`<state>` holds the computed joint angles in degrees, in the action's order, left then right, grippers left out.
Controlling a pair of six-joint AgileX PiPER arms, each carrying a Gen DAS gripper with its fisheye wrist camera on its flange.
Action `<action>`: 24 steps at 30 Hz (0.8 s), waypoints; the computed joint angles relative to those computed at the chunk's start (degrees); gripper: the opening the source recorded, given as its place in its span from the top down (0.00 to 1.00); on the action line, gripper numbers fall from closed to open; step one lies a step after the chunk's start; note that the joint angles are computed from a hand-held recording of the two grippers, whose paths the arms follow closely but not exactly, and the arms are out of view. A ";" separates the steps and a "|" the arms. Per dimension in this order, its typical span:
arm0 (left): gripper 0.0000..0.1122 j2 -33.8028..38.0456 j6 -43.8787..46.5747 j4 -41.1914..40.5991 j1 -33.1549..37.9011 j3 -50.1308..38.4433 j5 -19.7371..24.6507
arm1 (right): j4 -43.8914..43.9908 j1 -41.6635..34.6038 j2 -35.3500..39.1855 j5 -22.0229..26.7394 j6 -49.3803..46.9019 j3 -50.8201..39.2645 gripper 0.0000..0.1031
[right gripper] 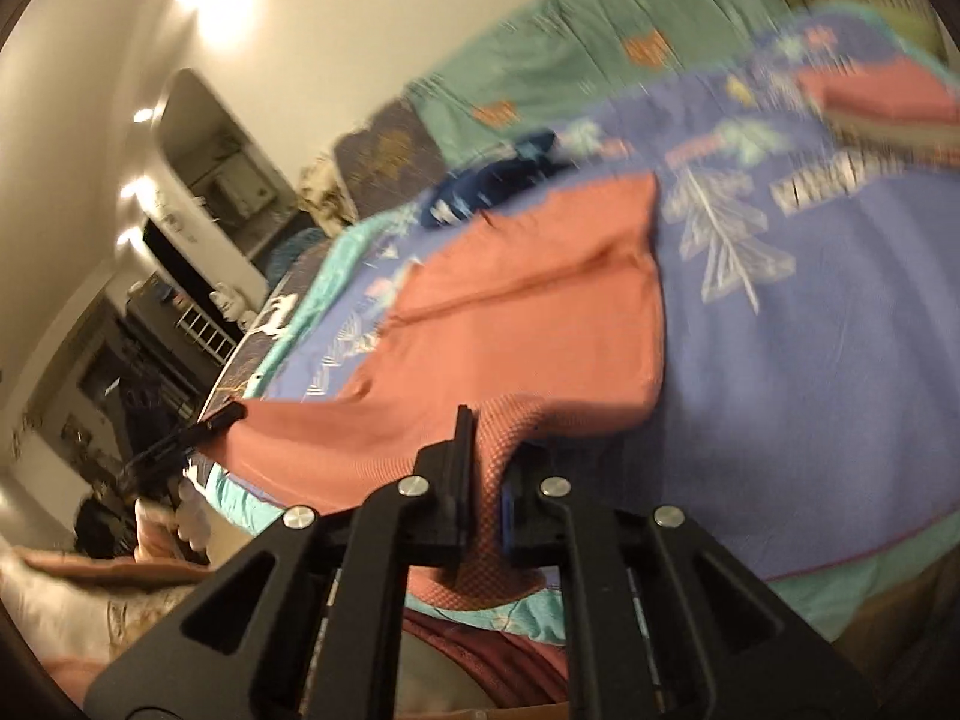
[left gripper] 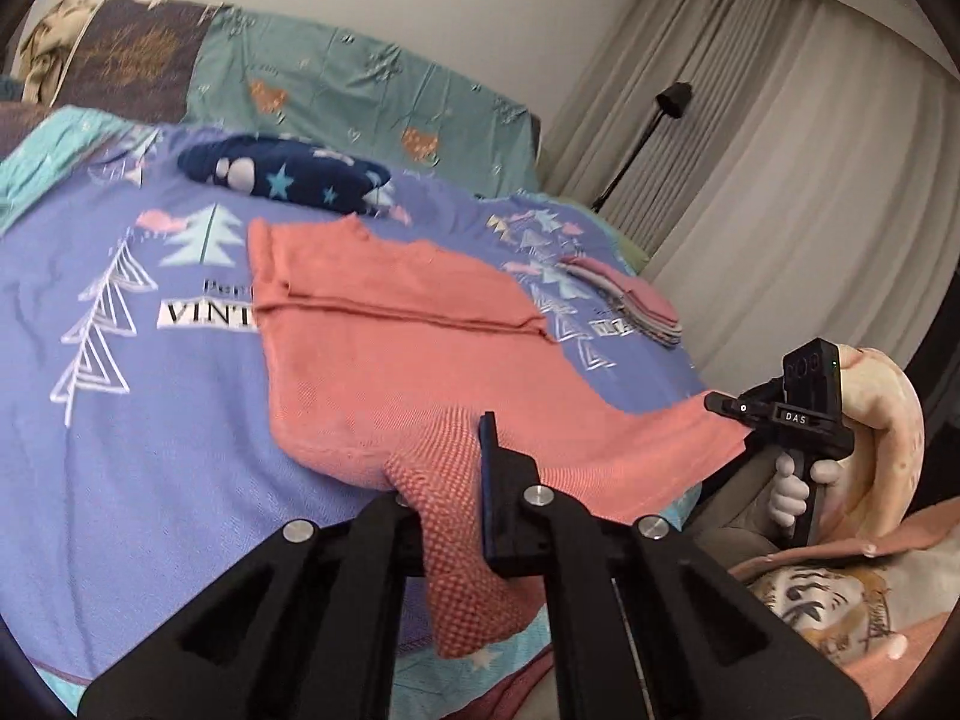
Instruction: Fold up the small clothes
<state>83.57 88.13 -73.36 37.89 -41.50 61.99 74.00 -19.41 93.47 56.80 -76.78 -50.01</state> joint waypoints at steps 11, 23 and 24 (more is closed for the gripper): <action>0.96 1.95 0.16 -5.05 -3.65 -3.85 -4.04 | 3.85 1.67 4.21 -1.65 0.63 -6.14 0.92; 0.95 11.35 -7.16 -2.83 -14.33 -20.19 -18.21 | 3.35 9.19 16.21 -9.14 9.89 -26.17 0.90; 0.95 13.25 -8.71 -1.32 -15.56 -22.96 -19.55 | 2.40 9.59 17.98 -9.11 11.84 -28.78 0.90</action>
<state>96.82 79.42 -74.67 22.34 -64.45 42.44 76.40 -9.82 111.45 47.69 -64.95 -78.79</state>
